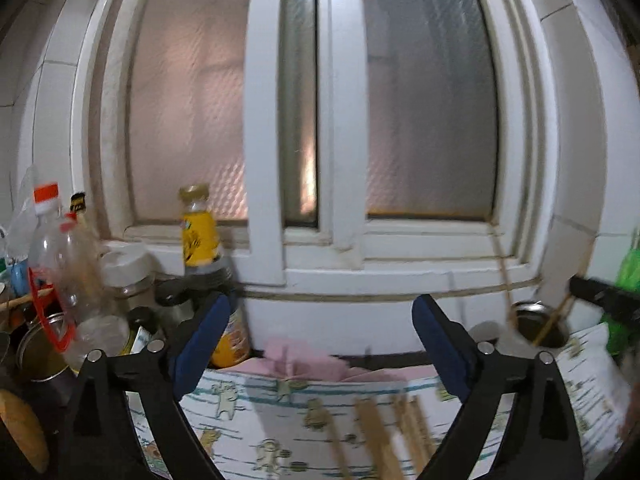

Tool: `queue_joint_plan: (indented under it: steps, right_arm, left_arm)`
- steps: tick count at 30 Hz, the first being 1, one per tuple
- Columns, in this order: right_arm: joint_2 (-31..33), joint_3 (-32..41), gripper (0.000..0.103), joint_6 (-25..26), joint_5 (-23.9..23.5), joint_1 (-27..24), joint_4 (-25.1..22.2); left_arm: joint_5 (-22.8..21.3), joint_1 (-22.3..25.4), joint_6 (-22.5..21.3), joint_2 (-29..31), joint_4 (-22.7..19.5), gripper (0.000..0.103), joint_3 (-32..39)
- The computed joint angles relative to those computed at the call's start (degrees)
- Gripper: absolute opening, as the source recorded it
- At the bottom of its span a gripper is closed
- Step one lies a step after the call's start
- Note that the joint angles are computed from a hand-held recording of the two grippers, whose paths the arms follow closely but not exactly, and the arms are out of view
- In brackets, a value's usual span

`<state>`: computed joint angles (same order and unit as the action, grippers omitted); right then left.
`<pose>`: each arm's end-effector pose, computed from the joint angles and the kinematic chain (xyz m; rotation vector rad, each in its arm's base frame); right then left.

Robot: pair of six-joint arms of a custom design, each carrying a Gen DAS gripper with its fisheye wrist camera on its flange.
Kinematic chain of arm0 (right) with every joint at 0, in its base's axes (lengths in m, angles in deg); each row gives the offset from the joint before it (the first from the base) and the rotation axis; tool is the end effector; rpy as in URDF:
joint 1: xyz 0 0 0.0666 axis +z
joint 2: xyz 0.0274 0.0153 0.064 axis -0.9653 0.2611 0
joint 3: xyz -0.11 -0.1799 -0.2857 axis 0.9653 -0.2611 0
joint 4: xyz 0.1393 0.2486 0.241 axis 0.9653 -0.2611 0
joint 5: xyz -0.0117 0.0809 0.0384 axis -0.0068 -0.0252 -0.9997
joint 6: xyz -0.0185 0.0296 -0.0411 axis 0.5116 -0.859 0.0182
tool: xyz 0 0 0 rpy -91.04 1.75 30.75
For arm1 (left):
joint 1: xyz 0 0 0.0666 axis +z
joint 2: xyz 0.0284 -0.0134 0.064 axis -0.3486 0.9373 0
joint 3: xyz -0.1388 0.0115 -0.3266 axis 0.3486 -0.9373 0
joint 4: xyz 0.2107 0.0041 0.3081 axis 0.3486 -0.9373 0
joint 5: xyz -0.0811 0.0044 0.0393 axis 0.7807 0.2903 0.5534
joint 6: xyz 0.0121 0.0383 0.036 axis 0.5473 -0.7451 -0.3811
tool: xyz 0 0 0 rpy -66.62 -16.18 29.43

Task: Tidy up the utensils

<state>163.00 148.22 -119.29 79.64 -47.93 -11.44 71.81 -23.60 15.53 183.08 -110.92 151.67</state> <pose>0.5015 0.2322 0.5772 0.4058 1.9258 0.0411 0.5978 -0.0395 0.5740 0.2209 1.8830 -0.1438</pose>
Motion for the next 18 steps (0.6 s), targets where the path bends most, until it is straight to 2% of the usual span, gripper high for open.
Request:
queue_joint_plan:
  steps: [4, 5, 7, 9, 11, 13, 17, 18]
  right_arm:
    - [0.5, -0.4, 0.052, 2.7, 2.8, 2.0, 2.8]
    - [0.5, -0.7, 0.052, 3.3, 3.3, 2.3, 3.6]
    - [1.3, -0.3, 0.052, 4.5, 4.4, 3.0, 4.2]
    - [3.2, 2.2, 0.053, 6.6, 4.9, 3.6, 2.3]
    - [4.5, 4.0, 0.053, 6.6, 5.2, 4.1, 0.3]
    - [5.3, 5.2, 0.053, 6.5, 2.8, 4.3, -1.2]
    - [9.0, 10.9, 0.054, 5.3, -1.3, 4.9, -8.4]
    - [9.9, 11.9, 0.054, 5.1, -3.1, 4.9, -9.6]
  left_arm:
    - [0.4, 0.9, 1.1, 4.6, -6.8, 0.093, 6.8]
    - [0.7, 1.1, 1.3, 4.5, -7.1, 0.093, 6.6]
    - [0.9, 1.7, 3.2, 3.2, -4.9, 0.098, 4.3]
    - [1.6, 2.2, 4.7, 2.1, -3.1, 0.101, 2.4]
    - [2.0, 2.3, 5.5, 1.4, -2.1, 0.102, 1.2]
    - [1.9, 2.2, 5.5, 0.8, -0.6, 0.103, -0.2]
    - [-1.9, 1.3, 4.1, 1.0, 1.5, 0.102, -1.1]
    - [-4.6, 0.8, 3.6, 1.1, 2.6, 0.103, -1.6]
